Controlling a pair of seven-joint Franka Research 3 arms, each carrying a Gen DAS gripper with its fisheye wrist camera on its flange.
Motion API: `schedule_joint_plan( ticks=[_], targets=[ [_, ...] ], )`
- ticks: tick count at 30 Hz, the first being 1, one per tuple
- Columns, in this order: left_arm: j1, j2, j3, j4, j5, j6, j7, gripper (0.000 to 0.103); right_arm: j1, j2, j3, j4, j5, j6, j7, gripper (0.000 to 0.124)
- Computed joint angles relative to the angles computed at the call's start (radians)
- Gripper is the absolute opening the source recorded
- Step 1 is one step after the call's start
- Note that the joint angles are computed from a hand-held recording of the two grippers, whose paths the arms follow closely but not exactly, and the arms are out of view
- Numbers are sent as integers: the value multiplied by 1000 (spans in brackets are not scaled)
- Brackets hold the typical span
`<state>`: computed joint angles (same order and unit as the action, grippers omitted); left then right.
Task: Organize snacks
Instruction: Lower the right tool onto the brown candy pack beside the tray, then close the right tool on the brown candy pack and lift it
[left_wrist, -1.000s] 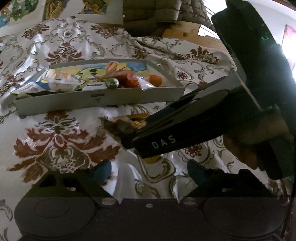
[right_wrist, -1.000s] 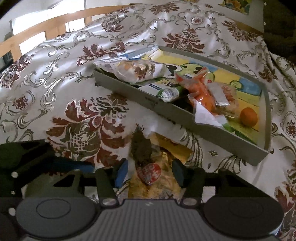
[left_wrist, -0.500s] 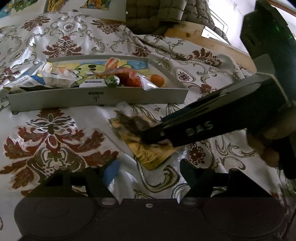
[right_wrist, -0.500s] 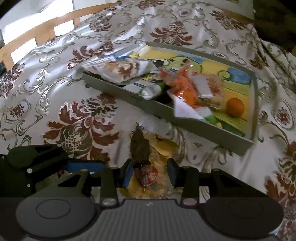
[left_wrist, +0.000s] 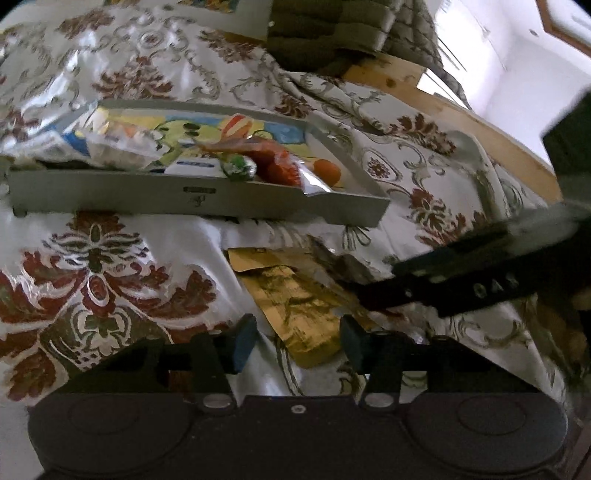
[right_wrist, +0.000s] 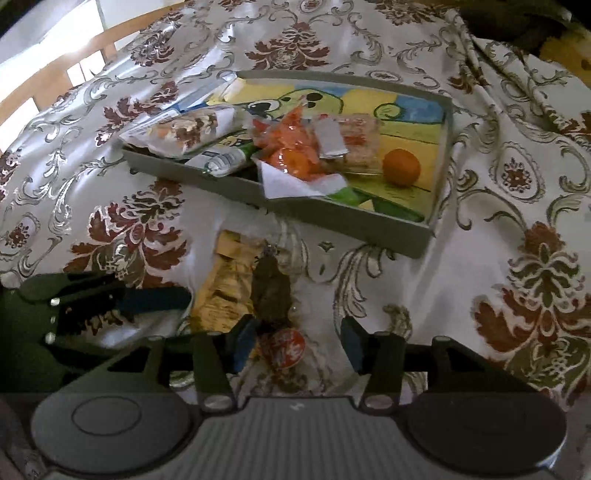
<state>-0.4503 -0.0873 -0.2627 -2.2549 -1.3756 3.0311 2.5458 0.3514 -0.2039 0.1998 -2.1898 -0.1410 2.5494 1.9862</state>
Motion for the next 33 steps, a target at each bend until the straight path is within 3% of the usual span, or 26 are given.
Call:
schedule_joint_plan(
  ticks=[7, 11, 16, 22, 27, 30, 33],
  targets=[
    [34, 43, 3, 47, 17, -70, -86, 56, 2, -14, 2, -8, 5, -15, -16, 55],
    [45, 54, -11, 54, 57, -63, -119, 53, 4, -7, 9, -4, -8, -9, -18, 55],
    [48, 50, -14, 37, 154, -36, -215, 29, 14, 21, 14, 12, -39, -11, -27, 55],
    [65, 33, 6, 31, 144, -100, -292, 16, 24, 50, -6, 3, -4, 64, -31, 58],
    [60, -2, 10, -9, 229, -91, -405, 1, 19, 40, 6, 5, -39, 59, 5, 44],
    [45, -21, 23, -31, 279, -89, -451, 0, 11, -2, 13, -16, -74, 51, 48, 23],
    [29, -16, 35, -24, 290, -97, -444, 2, 0, -32, 8, -38, -46, 49, 58, 20]
  ],
)
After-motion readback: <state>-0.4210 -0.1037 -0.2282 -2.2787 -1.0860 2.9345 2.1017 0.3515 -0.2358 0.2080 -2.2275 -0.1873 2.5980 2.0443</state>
